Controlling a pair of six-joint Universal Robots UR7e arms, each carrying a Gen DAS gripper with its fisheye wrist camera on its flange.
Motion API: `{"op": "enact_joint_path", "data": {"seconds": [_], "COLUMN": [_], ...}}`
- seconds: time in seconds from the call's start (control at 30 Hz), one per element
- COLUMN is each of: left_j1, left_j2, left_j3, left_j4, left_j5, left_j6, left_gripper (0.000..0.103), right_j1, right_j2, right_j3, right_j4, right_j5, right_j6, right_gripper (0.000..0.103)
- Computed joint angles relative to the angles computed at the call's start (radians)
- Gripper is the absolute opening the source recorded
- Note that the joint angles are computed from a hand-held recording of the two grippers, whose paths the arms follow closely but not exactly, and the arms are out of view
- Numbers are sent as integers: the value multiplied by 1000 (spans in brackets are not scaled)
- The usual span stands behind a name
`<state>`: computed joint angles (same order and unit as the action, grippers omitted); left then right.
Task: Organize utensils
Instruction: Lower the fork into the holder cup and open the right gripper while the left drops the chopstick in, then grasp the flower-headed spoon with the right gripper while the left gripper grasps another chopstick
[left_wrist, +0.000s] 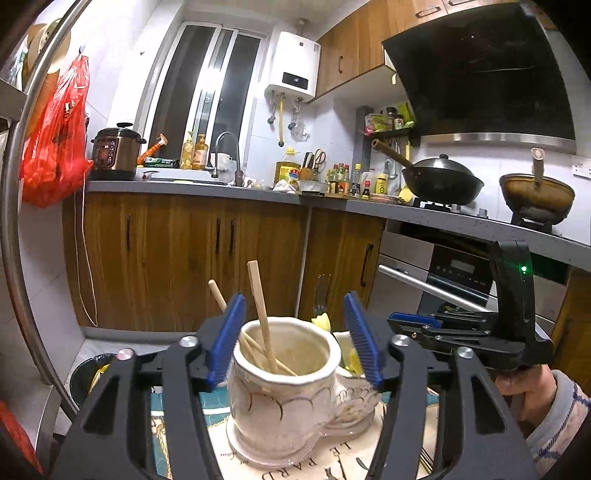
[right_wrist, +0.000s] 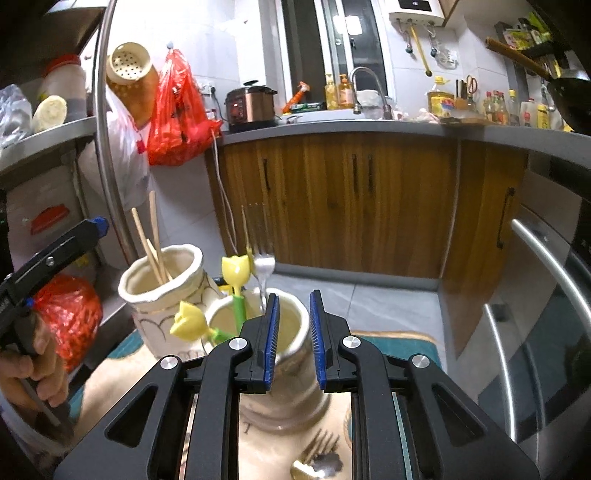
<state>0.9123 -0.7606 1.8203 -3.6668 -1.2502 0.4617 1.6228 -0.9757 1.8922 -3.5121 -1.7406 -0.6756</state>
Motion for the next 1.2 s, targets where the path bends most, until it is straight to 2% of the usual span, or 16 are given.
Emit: {"op": "enact_joint_path", "data": {"seconds": [0.13,0.3,0.4,0.7,0.93,1.2], "left_j1": [-5,-16,-26,-15,1,0], "left_j2": [-18,-32,-38,-70,-90,-92], "left_j3": [39,102,131,177,186,201], "left_j4": [-2,-30,-11,109,309,429], "left_j5": [24,68,110,140,176,182], "left_j6": [-18,-53,-69,-144,-237,-258], "left_gripper": [61,73,73,76,76,74], "right_j1": [-16,-29,-34,-50,-61,-61], "right_j2": [-31,-50,-55,-72,-79,-59], "right_j3": [50,102,124,183,211,200], "right_j4": [-21,-26,-16,35,91,134], "right_j5": [3,-36,-61,-129,-156,-203], "right_j6": [19,39,47,76,105,112], "right_gripper": [28,30,32,33,33,32]}}
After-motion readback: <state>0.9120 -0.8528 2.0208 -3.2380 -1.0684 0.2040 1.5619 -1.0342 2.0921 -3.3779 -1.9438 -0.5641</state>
